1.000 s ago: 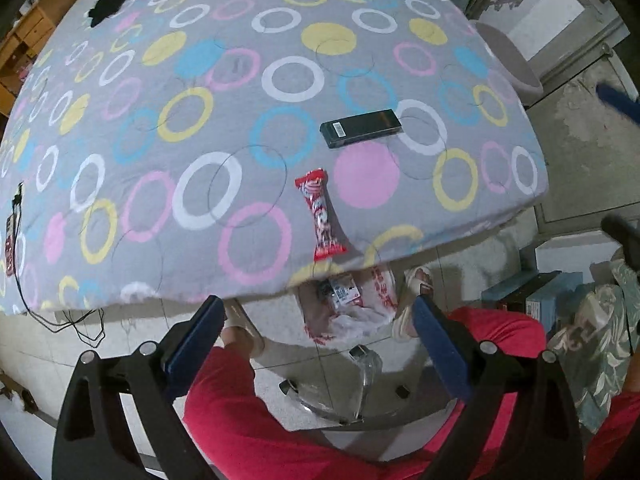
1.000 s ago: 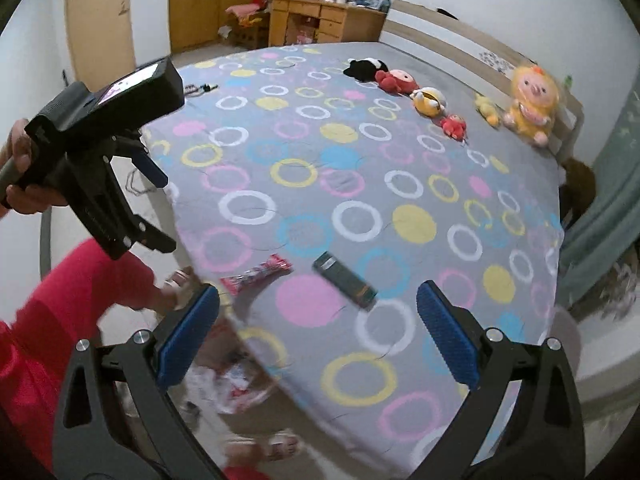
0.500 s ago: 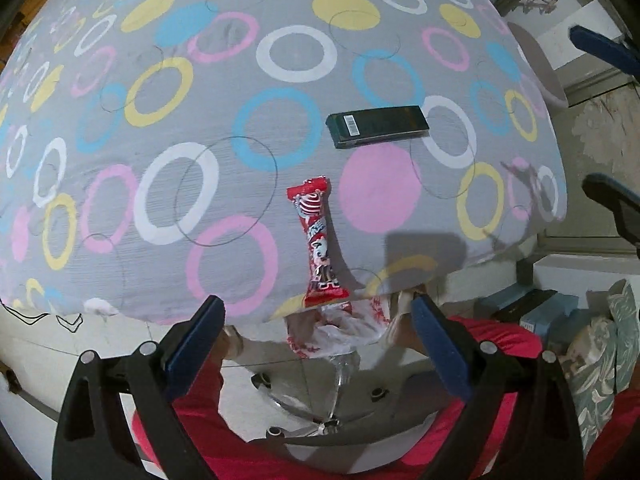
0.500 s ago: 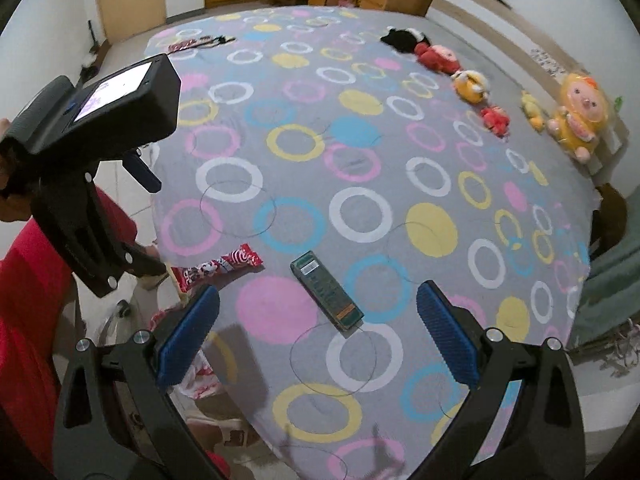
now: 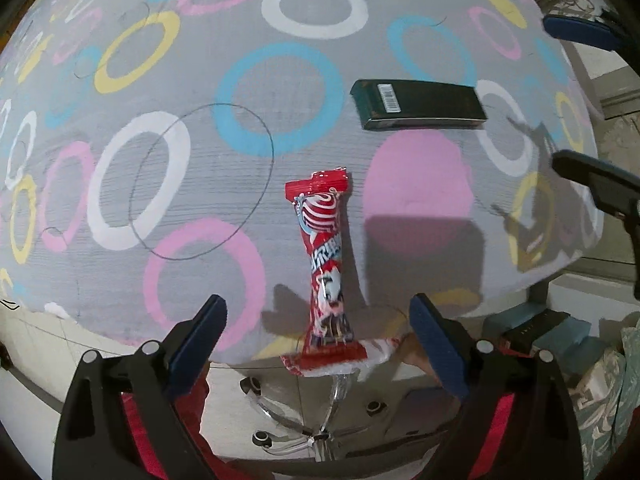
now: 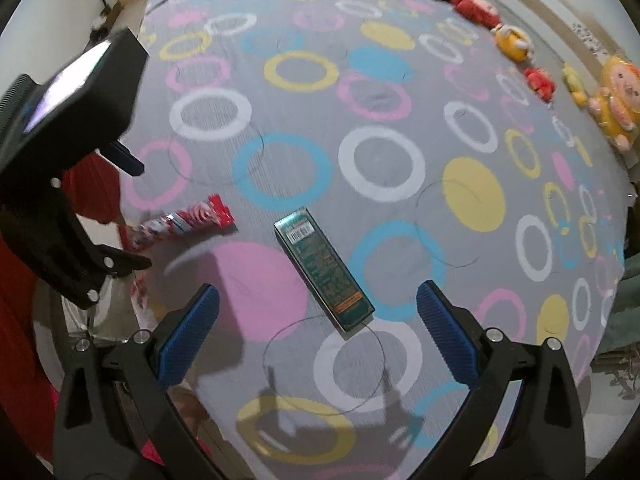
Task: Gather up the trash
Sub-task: 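Grasp the dark green box with the right tool while the left tool grasps the red candy wrapper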
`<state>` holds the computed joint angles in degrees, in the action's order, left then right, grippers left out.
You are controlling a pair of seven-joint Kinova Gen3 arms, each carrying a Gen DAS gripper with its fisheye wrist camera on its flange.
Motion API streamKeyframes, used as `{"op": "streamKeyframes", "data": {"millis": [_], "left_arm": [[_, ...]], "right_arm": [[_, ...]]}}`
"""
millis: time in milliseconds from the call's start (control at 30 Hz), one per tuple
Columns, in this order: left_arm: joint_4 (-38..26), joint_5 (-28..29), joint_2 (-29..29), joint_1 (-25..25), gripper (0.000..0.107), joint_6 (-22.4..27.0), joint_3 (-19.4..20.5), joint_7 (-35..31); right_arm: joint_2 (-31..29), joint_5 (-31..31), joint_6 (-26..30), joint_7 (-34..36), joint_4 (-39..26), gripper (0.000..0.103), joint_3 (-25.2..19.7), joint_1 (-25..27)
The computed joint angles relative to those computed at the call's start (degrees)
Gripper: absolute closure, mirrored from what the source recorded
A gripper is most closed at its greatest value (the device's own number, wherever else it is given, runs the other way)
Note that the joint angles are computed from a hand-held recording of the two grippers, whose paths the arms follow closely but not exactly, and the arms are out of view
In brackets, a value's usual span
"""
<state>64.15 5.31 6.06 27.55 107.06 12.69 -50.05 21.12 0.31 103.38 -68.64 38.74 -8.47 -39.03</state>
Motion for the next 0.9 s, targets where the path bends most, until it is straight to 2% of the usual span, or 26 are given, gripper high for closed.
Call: {"op": "streamKeyframes", "data": {"millis": [167,367,500,567,667,767,833,900], "left_arm": [[1.22,-0.45,0.62,0.21,0.021,-1.51,-0.05,-0.05],[3.34,0.72,1.08,-0.12,0.03,-3.99,-0.28,-0.36],[5.02,1.49,1.27,-0.7,0.04,-5.31,-0.63,-0.88],[5.75,1.45,1.24,-1.04,0.045,-5.71,-0.81,-0.96],[6.45,1.57,0.79,-1.52,0.048,-6.37,-0.95,-1.07],[7.29,1.56,0.04,-2.54,0.054,-7.18,-1.29,-2.56],[7.96,2.33,-0.62,-3.73,0.059,-7.58,-1.79,-3.25],[8.11,2.28,-1.16,-4.61,0.07,-7.47,-2.05,-3.85]], "right_arm": [[2.13,0.21,-1.65,1.67,3.45,0.007,-0.11,0.23],[4.87,0.95,-3.54,2.12,6.3,0.007,0.19,0.13],[6.02,1.77,-3.92,2.01,7.56,0.009,0.49,-0.06],[6.34,1.1,-3.9,1.75,8.16,0.022,0.34,0.46],[6.39,-1.12,-3.71,0.73,8.14,0.029,0.07,1.77],[5.91,-2.82,-3.91,-0.56,8.27,0.055,-0.07,2.86],[5.95,-3.62,-3.27,-1.65,7.97,0.061,-0.07,3.3],[5.62,-2.91,-3.62,-2.21,8.47,0.063,0.11,2.96]]}}
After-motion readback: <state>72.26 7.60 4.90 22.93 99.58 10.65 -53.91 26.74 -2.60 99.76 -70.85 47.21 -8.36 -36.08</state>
